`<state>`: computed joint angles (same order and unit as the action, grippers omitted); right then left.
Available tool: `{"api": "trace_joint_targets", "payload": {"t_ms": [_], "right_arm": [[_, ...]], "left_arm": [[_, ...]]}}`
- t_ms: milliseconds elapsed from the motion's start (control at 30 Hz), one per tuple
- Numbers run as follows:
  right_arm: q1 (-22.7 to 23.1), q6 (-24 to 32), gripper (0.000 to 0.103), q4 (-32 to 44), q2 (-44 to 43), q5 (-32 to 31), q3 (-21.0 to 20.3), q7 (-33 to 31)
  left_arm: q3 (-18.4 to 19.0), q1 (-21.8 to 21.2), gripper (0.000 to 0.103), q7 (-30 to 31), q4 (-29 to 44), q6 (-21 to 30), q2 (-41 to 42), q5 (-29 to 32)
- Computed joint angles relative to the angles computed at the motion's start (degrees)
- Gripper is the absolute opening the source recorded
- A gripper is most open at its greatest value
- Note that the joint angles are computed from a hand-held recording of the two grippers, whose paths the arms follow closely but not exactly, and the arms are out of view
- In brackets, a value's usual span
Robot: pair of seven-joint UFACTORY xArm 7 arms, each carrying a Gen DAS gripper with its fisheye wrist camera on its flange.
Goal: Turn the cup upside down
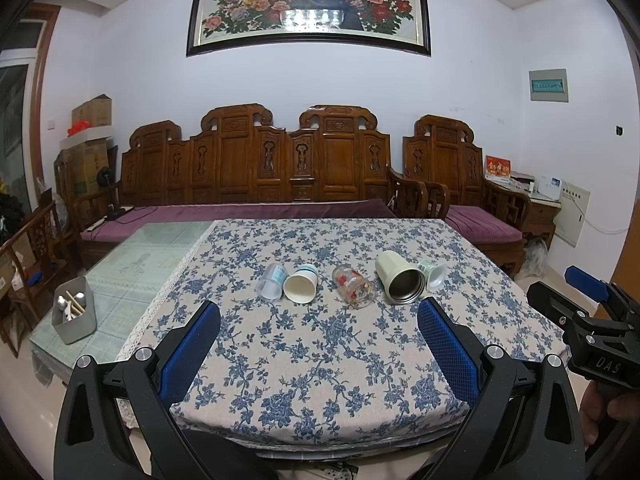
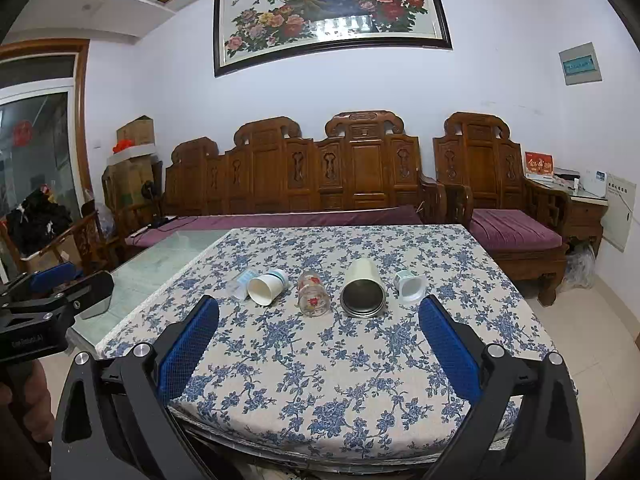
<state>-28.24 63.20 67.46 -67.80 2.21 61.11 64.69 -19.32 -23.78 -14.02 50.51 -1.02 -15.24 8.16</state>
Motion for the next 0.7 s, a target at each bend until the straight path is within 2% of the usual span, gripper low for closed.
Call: {"api": "trace_joint_targets", "payload": {"t_ms": [700], "right_arm": [[-0.23,-0.01,0.101,0.11,-0.20,0.43,-0.02,-0.22]], "left_arm": [[0.10,-0.01,0.095,0.01,0.27,-0.03,0.17,0.14]]}}
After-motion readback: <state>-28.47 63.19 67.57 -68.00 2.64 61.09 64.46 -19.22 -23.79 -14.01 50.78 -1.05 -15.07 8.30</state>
